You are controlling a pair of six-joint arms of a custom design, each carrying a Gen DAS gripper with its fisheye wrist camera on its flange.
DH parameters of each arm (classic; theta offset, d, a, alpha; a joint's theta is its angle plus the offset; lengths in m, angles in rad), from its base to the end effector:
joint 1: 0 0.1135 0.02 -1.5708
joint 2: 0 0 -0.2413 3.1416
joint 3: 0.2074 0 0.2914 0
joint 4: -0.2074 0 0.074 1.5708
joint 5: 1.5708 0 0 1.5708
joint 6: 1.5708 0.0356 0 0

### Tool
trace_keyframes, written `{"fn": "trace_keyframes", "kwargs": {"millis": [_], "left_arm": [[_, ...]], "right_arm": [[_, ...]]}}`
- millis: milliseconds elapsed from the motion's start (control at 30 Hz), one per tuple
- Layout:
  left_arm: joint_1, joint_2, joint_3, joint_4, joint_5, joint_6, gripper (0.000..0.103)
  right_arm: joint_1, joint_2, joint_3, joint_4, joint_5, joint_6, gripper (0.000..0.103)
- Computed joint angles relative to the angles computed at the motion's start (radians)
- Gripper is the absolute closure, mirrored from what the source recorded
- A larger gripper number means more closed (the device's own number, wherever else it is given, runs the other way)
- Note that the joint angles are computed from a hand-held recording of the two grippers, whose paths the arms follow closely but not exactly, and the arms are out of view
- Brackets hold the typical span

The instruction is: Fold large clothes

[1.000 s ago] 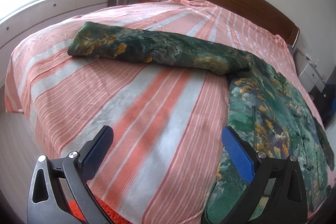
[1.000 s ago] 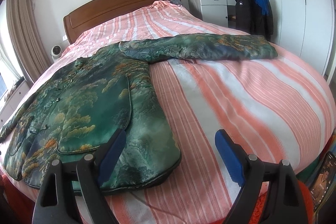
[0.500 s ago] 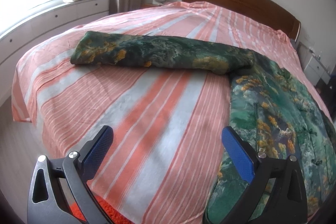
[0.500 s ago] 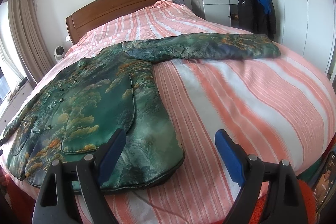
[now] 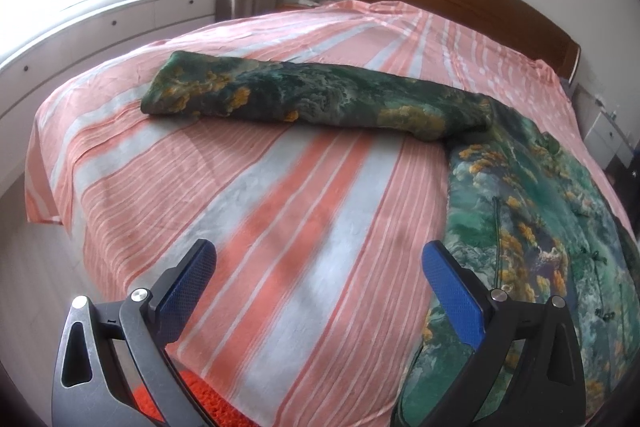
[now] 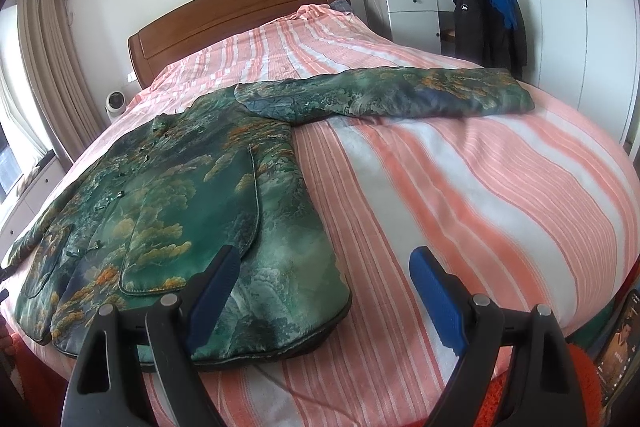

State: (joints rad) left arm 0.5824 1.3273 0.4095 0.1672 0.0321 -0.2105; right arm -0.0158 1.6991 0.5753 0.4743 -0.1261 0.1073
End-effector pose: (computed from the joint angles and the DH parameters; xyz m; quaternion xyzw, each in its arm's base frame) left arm 0.2202 0.1436 0.0829 -0.3482 0.8483 0.0592 0.3945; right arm 0.3153 -0.0005 0.0555 0.0270 0.8940 0.0767 0.4406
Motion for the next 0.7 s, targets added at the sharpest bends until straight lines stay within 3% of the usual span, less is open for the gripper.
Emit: {"fn": "trace_keyframes", "kwargs": {"millis": [267, 433, 567, 600, 700], "left_arm": [[0.005, 0.013, 0.003, 0.013, -0.007, -0.008, 0.0], [-0.003, 0.017, 0.005, 0.008, -0.021, -0.003, 0.0], [-0.011, 0.027, 0.013, 0.006, -0.033, -0.003, 0.0], [-0.012, 0.028, 0.014, 0.006, -0.035, -0.005, 0.0], [-0.014, 0.029, 0.015, 0.006, -0.039, -0.012, 0.0]], "right_arm": [[-0.003, 0.003, 0.002, 0.003, -0.008, 0.007, 0.017], [-0.076, -0.006, 0.064, -0.076, -0.137, 0.042, 0.017], [-0.192, 0.108, 0.337, -0.235, -0.279, 0.093, 0.017], [-0.223, 0.181, 0.462, -0.322, -0.325, 0.12, 0.014], [-0.296, 0.491, 0.839, -0.403, -0.387, 0.322, 0.013]]}}
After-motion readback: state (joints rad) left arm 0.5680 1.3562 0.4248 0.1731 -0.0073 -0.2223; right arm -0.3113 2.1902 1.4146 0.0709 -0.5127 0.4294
